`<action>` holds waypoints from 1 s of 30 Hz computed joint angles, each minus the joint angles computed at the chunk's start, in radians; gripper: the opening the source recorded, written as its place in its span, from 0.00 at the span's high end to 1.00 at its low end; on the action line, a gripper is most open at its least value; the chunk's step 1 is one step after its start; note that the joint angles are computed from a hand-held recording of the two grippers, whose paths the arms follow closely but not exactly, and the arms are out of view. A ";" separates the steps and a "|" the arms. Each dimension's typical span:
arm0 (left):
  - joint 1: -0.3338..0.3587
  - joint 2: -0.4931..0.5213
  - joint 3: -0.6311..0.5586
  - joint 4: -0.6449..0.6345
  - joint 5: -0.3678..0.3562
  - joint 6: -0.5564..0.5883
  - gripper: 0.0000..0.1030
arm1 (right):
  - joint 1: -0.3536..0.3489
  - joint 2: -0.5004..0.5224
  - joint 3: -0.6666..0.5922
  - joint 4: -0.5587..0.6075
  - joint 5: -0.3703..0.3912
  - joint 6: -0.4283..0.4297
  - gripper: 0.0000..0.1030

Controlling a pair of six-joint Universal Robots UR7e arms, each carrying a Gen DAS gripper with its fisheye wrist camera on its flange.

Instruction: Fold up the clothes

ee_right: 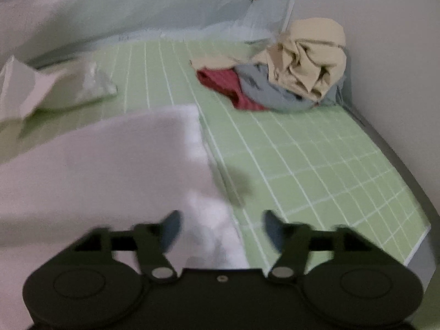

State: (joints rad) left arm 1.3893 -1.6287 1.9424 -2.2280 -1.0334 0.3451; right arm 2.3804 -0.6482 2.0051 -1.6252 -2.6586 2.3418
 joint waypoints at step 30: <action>0.020 0.704 -0.559 -0.657 0.101 0.100 0.97 | -0.134 0.121 -0.141 -0.185 0.000 -0.067 0.00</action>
State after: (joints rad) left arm 1.4094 -0.9252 1.3832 -2.8854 -0.9324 0.4449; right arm 2.2466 -0.5272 1.8644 -1.8104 -2.6588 2.2745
